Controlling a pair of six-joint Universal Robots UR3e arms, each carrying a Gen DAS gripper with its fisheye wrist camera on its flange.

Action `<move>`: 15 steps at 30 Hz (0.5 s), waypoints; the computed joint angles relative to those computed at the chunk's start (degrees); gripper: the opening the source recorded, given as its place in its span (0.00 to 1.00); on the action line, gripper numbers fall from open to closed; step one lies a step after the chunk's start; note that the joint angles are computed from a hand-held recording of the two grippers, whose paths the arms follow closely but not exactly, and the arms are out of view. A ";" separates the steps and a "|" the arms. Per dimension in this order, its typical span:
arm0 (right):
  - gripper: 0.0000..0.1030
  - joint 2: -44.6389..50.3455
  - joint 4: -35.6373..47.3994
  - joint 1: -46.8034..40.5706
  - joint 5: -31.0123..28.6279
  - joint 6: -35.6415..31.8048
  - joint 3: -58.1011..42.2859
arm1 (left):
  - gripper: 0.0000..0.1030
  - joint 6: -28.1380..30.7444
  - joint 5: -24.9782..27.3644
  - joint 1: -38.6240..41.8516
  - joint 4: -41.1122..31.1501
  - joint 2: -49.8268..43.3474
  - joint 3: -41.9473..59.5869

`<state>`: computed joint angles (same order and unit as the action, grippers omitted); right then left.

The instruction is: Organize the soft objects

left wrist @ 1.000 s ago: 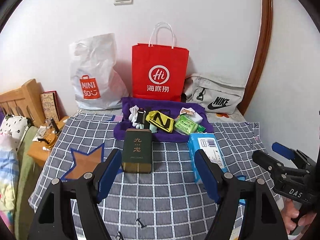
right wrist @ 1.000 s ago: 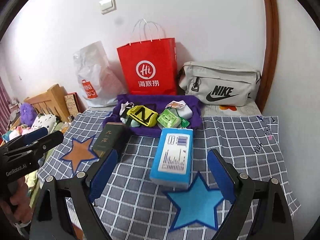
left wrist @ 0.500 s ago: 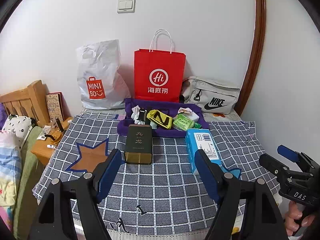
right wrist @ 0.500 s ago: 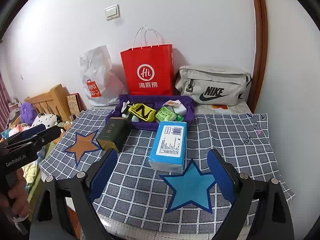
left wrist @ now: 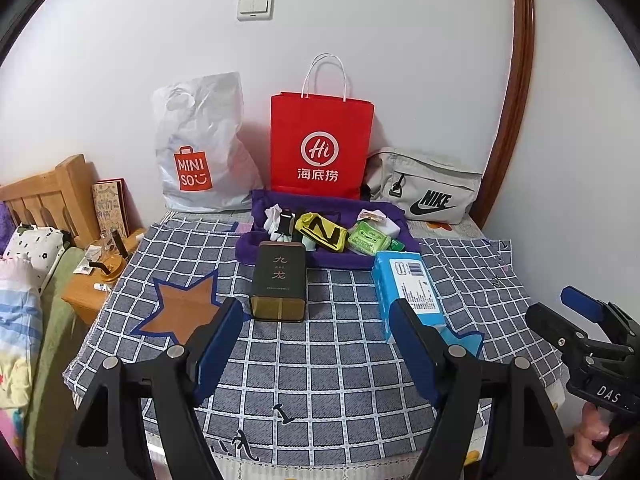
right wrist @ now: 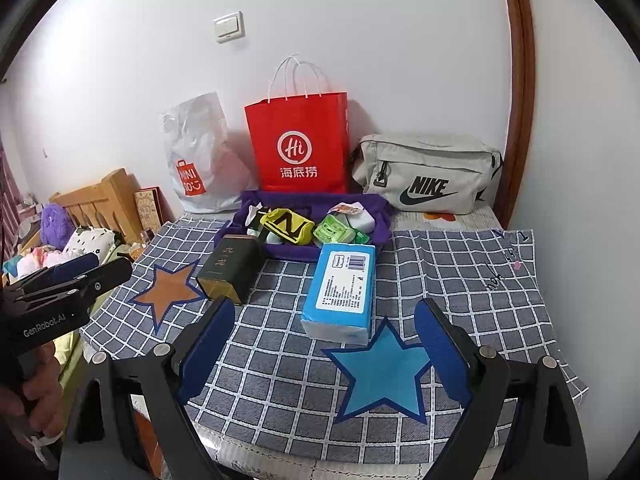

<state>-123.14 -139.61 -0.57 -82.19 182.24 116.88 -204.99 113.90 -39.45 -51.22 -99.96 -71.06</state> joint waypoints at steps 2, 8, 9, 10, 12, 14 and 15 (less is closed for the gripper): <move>0.88 -0.07 -0.04 0.15 -0.14 0.12 0.04 | 0.72 -0.11 -0.11 0.03 0.14 0.18 -0.28; 0.88 0.75 -0.86 2.02 -2.94 0.82 -0.26 | 0.72 -0.08 -0.23 -0.02 0.22 0.50 -0.72; 0.88 0.56 -0.81 1.80 -2.53 0.76 -0.16 | 0.72 -0.03 -0.23 -0.05 0.26 0.57 -0.80; 0.88 0.48 -0.77 1.75 -2.54 0.72 -0.14 | 0.72 -0.05 -0.16 -0.09 0.21 0.56 -0.80; 0.88 0.47 -0.84 1.89 -2.83 0.74 -0.09 | 0.72 -0.15 0.01 -0.21 0.15 0.54 -0.76; 0.88 0.24 -0.71 1.85 -2.61 0.75 -0.03 | 0.72 -0.14 -0.05 -0.20 0.21 0.60 -0.80; 0.88 0.17 -0.75 1.88 -2.65 0.74 0.04 | 0.72 -0.17 -0.04 -0.19 0.17 0.50 -0.69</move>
